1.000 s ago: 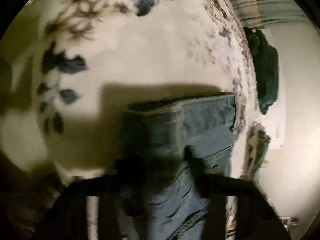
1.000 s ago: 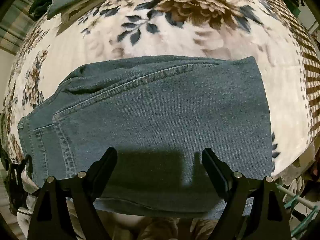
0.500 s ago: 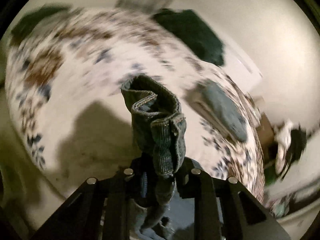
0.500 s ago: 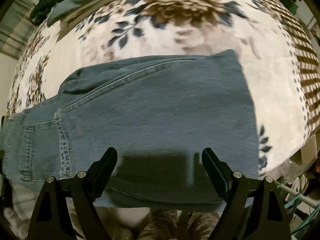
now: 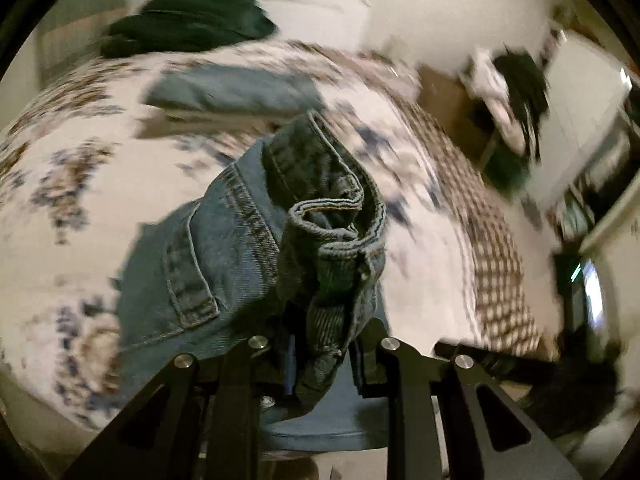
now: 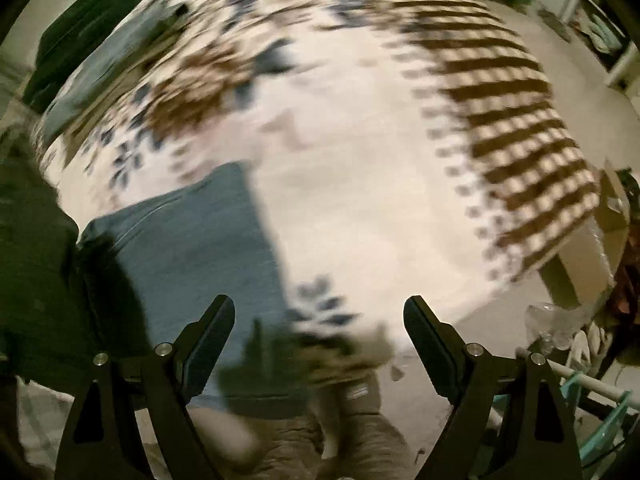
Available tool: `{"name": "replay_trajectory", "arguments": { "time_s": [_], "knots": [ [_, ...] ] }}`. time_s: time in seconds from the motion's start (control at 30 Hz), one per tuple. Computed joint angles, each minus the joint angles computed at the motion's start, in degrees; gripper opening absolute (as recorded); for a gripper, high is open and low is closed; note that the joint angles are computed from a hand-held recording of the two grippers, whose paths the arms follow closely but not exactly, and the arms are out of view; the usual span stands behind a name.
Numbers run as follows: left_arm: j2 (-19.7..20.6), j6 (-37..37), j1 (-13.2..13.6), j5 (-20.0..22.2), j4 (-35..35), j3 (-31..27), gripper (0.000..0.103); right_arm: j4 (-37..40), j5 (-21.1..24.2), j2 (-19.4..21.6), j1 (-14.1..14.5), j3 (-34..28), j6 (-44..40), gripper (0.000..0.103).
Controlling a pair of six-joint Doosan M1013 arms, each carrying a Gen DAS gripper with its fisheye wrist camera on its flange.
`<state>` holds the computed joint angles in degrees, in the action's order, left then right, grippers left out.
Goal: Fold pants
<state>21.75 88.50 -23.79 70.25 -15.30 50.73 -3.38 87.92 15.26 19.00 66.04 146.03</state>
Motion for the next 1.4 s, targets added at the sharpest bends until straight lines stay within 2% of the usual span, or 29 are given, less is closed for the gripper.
{"name": "replay_trajectory", "arguments": {
  "time_s": [0.07,0.27,0.47,0.57,0.6,0.63,0.7,0.73,0.77,0.9,1.0,1.23,1.3,1.33,1.37,1.4],
  "knots": [
    [1.03,0.93,-2.07,2.17,1.28,-0.31,0.017,-1.16,0.29,-1.36,-1.12,2.09,0.05,0.089],
    [2.40,1.38,-5.85,5.36,5.13,-0.86,0.017,-2.19,-0.26,-3.95,-4.52,7.03,-0.87,0.089],
    [3.63,2.17,-7.55,7.66,10.14,-1.71,0.017,-0.80,-1.73,-5.23,-6.98,9.78,-2.03,0.089],
    [5.09,0.97,-7.87,12.01,11.61,-5.01,0.021,0.48,-2.94,-5.63,-7.90,10.21,-2.96,0.089],
    [5.62,0.52,-7.68,13.60,11.18,-6.38,0.023,1.49,-3.60,-5.79,-8.25,10.36,-3.29,0.089],
    [6.20,0.03,-7.31,15.29,10.00,-7.87,0.031,3.17,-4.81,-6.06,-8.80,10.69,-3.66,0.089],
    [7.42,-1.62,-5.97,19.11,5.80,-11.17,0.053,6.86,-7.59,-6.59,-9.79,11.18,-4.32,0.095],
    [8.00,-3.03,-5.25,21.09,3.92,-12.88,0.071,9.08,-9.58,-6.86,-10.36,11.43,-4.58,0.099],
    [8.08,-3.93,-4.52,21.80,2.14,-13.65,0.076,11.04,-11.30,-7.04,-10.81,11.58,-4.97,0.100],
    [7.99,-7.96,-2.12,22.91,0.45,-16.65,0.076,19.48,-16.75,-6.14,-12.10,10.23,-9.20,0.100],
    [8.60,-11.79,-0.43,23.98,3.52,-18.63,0.076,25.45,-17.51,-3.51,-11.91,7.41,-13.93,0.100],
    [11.36,-14.10,2.20,27.01,13.66,-19.63,0.076,27.16,-7.48,5.84,-9.48,-0.81,-17.96,0.100],
    [12.09,-14.35,2.88,27.87,14.81,-19.49,0.076,26.88,-6.97,7.06,-8.68,-1.86,-19.35,0.093],
    [12.52,-14.60,3.17,28.36,15.35,-19.61,0.076,26.43,-7.65,7.12,-8.32,-1.86,-19.95,0.072],
    [12.76,-14.87,3.45,28.76,15.56,-19.52,0.076,24.87,-7.91,7.15,-7.75,-2.38,-19.81,0.061],
    [13.14,-15.25,3.85,29.11,15.14,-19.71,0.076,22.12,-7.63,7.25,-6.96,-3.30,-19.26,0.057]
  ]
}}
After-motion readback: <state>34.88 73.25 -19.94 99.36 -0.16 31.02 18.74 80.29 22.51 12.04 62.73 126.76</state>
